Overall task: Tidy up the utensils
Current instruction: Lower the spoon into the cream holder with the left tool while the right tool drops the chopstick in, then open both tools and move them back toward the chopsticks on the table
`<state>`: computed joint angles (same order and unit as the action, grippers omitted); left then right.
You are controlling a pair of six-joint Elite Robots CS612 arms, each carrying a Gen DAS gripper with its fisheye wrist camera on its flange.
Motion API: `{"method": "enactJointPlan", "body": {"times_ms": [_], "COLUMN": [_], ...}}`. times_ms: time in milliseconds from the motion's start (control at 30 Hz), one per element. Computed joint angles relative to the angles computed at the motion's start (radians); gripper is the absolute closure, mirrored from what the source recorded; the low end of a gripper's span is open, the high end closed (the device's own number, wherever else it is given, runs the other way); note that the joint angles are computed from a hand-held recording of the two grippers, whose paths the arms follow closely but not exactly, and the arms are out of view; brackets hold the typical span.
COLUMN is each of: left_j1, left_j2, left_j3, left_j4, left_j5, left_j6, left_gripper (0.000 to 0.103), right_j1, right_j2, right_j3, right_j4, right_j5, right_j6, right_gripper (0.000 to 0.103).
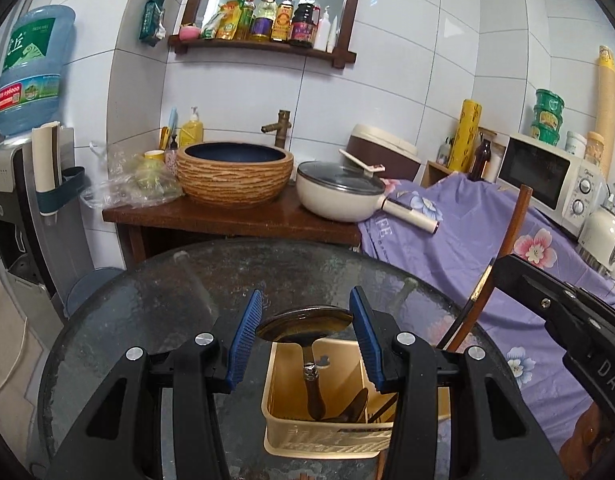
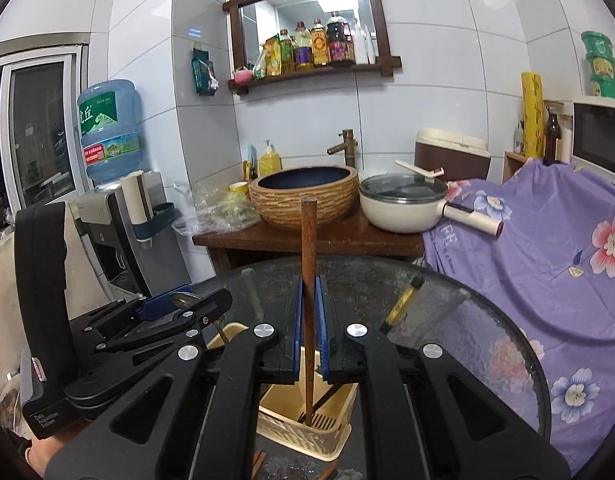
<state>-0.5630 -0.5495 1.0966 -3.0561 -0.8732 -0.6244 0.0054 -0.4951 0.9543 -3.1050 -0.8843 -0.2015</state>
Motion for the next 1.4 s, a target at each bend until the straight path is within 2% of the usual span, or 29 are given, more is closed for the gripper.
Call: {"method": "enactJointPlan", "body": {"times_ms": [200, 433, 467, 500, 533, 567, 633, 700, 833, 933, 1000, 1200, 1400], "left_j1": [-0.001, 0.0, 0.0, -0.003, -0.005, -0.009, -0.018, -0.026, -0.044, -0.061, -0.069, -0.083, -0.096], "left_j2": [0.005, 0.005, 0.005, 0.002, 0.001, -0.002, -0.011, -0.024, -0.051, -0.073, -0.084, -0.117, -0.126], "left_j3": [0.006, 0.013, 0.014, 0.02, 0.023, 0.029, 0.048, 0.073, 0.138, 0.193, 0.221, 0.315, 0.366], "left_j4": [0.032, 0.057, 0.049, 0.04, 0.036, 0.027, -0.003, -0.034, -0.091, -0.092, -0.088, -0.053, 0.0], "left_j5": [-0.01, -0.016, -0.015, -0.007, 0.005, 0.019, 0.045, 0.061, 0.12, 0.149, 0.159, 0.096, 0.041], "left_j6": [-0.013, -0.029, -0.027, -0.022, -0.017, -0.006, 0.025, 0.044, 0.041, 0.05, 0.037, -0.091, -0.178], "left_gripper": [0.058, 0.058, 0.056, 0.051, 0.047, 0.041, 0.037, 0.027, 0.016, 0.011, 0.008, 0.008, 0.008], "right_j1": [-0.002, -0.004, -0.005, -0.006, -0.006, -0.008, -0.014, -0.022, -0.037, -0.047, -0.052, -0.06, -0.057], "right_j2": [0.013, 0.015, 0.017, 0.017, 0.016, 0.017, 0.016, 0.018, 0.0, -0.021, -0.036, -0.082, -0.103], "right_j3": [-0.002, 0.012, 0.011, 0.013, 0.016, 0.019, 0.028, 0.035, 0.079, 0.131, 0.172, 0.288, 0.374], "right_j4": [0.024, -0.021, -0.031, -0.041, -0.051, -0.067, -0.103, -0.154, -0.2, -0.195, -0.18, -0.052, 0.029], "right_j5": [-0.006, 0.008, 0.01, 0.006, 0.003, 0.002, 0.01, 0.027, 0.03, 0.036, 0.036, 0.059, 0.017], "right_j6": [0.0, -0.007, 0.001, 0.003, 0.005, 0.014, 0.041, 0.081, 0.098, 0.068, 0.031, -0.124, -0.269], "right_gripper": [0.096, 0.096, 0.095, 0.094, 0.088, 0.072, 0.048, 0.048, 0.046, 0.04, 0.04, 0.034, 0.032]}}
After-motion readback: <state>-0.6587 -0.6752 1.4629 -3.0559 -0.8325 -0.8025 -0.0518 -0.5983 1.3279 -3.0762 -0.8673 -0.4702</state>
